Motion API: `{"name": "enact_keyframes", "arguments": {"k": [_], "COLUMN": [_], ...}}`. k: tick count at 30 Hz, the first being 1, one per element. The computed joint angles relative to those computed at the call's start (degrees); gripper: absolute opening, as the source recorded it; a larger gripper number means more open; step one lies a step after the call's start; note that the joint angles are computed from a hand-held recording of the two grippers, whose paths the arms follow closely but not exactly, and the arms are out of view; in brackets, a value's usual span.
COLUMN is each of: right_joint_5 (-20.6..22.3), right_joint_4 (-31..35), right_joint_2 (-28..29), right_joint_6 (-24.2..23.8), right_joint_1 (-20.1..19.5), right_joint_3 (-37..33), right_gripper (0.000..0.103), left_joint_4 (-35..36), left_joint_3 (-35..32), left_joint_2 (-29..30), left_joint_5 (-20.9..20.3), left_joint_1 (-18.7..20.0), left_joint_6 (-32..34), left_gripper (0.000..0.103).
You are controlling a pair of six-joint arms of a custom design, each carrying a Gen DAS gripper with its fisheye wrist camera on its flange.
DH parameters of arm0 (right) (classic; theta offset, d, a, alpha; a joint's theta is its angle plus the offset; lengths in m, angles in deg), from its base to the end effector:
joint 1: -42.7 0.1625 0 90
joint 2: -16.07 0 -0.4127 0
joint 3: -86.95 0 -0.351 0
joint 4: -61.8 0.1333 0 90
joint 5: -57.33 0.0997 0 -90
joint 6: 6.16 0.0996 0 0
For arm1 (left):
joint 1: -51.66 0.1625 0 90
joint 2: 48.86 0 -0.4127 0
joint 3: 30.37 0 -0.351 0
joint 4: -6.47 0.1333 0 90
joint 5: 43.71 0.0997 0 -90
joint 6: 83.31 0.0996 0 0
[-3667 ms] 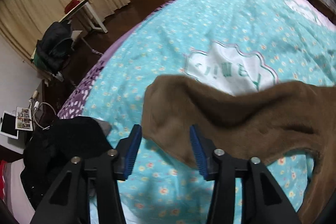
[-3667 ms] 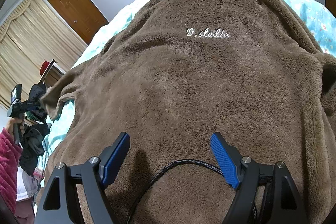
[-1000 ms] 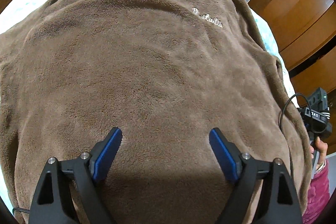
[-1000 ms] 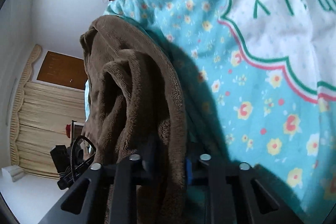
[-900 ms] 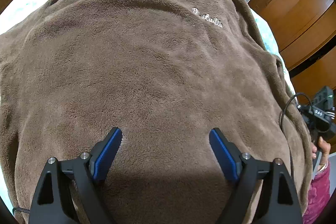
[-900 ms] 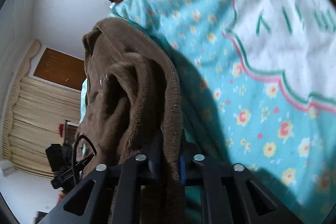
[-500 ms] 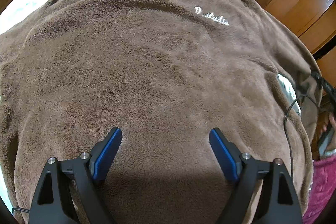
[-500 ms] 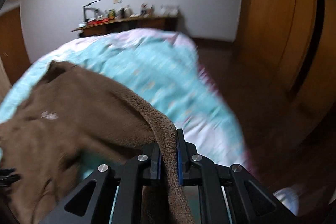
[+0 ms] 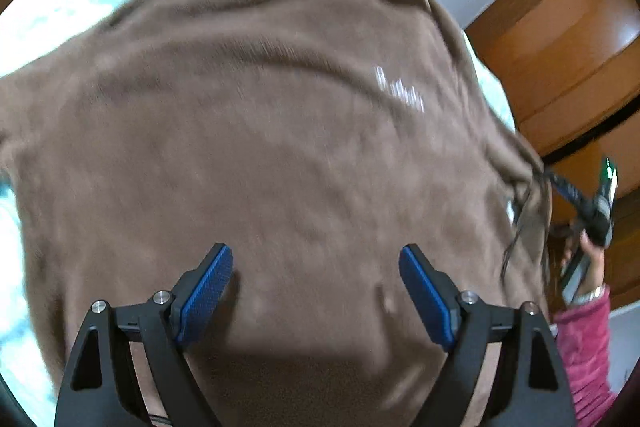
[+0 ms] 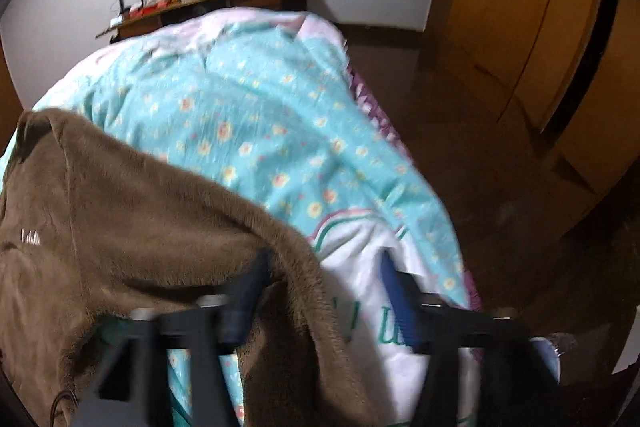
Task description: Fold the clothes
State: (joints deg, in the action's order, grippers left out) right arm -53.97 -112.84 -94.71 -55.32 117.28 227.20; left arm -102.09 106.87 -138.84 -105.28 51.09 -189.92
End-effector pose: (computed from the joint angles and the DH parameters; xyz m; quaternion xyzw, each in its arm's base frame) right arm 0.0159 -0.3076 0.4045 0.1709 -0.8584 0.2972 0.3816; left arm -0.2855 -0.1779 0.1927 -0.0708 0.9384 -0.2711 0.2020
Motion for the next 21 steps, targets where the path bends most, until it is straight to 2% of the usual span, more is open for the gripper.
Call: {"name": "enact_keyframes", "arguments": {"k": [3,4,6,10,12,13,16,17,20,21], "right_joint_5": [0.2,0.2,-0.2,-1.4,-2.3,-2.9,-3.0,-2.4,-1.0,-0.8], "right_joint_4": [2.6,3.8,7.1,12.5,13.3,13.0,11.5,11.2,9.6,9.0], "right_joint_2": [-1.0,-1.1,-0.9,3.2,6.1,7.9,14.3,16.6,24.3,26.4], "right_joint_6": [2.6,3.6,5.6,9.8,11.9,12.9,15.2,16.0,17.9,18.0], "right_joint_1": [4.2,6.0,10.6,19.8,23.8,25.7,29.9,30.8,33.0,33.6], "right_joint_3": [-0.9,-1.2,-1.8,-2.7,-3.0,-3.1,-3.8,-4.3,-5.6,-6.0], "right_gripper": [0.065,0.065,0.065,0.065,0.065,0.065,0.065,0.065,0.065,0.065], "left_joint_4": [7.6,12.0,16.1,26.6,29.4,29.7,21.6,20.3,9.6,8.2], "left_joint_3": [-3.2,-4.8,-6.3,-8.2,-9.1,-9.3,-8.1,-7.9,-6.6,-6.5], "left_joint_2": [-3.6,-4.8,-6.6,-13.6,-14.5,-15.0,-15.6,-15.9,-11.9,-10.3], "left_joint_5": [4.8,6.7,9.3,13.5,16.3,17.7,20.3,20.2,19.4,19.7], "left_joint_1": [2.2,3.3,5.6,10.6,14.8,17.2,24.6,25.5,31.5,33.0], "left_joint_6": [1.2,1.1,2.3,2.3,4.1,5.8,15.7,17.3,27.1,27.9], "left_gripper": [0.088,0.088,0.088,0.088,0.088,0.088,0.088,0.088,0.088,0.088]}}
